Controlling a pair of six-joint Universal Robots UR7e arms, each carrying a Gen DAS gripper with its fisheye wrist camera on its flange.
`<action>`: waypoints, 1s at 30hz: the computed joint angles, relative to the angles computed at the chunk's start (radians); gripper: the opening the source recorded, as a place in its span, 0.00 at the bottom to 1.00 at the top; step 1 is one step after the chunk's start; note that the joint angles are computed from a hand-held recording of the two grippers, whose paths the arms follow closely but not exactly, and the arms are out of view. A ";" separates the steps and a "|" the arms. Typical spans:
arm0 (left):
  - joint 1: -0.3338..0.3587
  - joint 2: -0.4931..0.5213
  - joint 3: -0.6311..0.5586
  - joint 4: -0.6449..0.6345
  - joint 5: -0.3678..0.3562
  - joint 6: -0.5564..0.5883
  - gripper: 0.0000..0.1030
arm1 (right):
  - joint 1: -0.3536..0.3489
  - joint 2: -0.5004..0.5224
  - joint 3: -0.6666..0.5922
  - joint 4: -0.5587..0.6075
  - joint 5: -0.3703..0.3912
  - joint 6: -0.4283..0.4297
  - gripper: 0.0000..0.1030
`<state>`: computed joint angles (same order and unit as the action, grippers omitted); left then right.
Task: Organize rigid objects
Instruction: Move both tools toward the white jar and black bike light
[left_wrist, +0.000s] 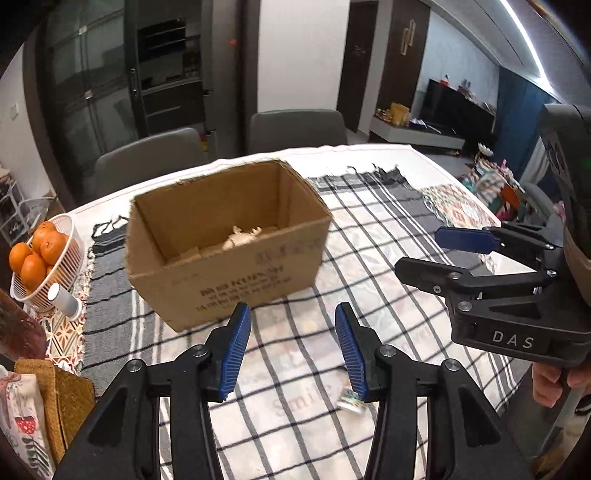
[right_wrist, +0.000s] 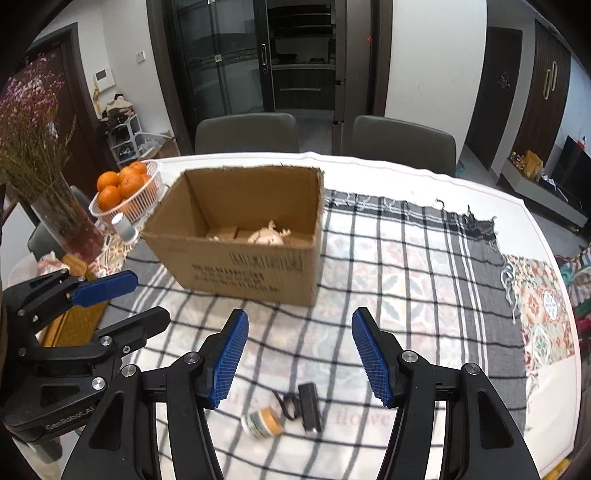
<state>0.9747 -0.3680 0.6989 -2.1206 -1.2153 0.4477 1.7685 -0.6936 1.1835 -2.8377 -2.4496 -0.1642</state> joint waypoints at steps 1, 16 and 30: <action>-0.001 -0.006 0.016 -0.002 -0.002 0.002 0.45 | -0.002 -0.011 0.023 -0.007 0.003 0.005 0.58; -0.006 -0.060 0.203 0.012 0.004 0.017 0.45 | -0.042 -0.101 0.226 -0.018 0.035 0.051 0.58; 0.015 -0.076 0.294 0.052 0.011 -0.063 0.45 | -0.081 -0.124 0.325 0.052 0.041 0.188 0.58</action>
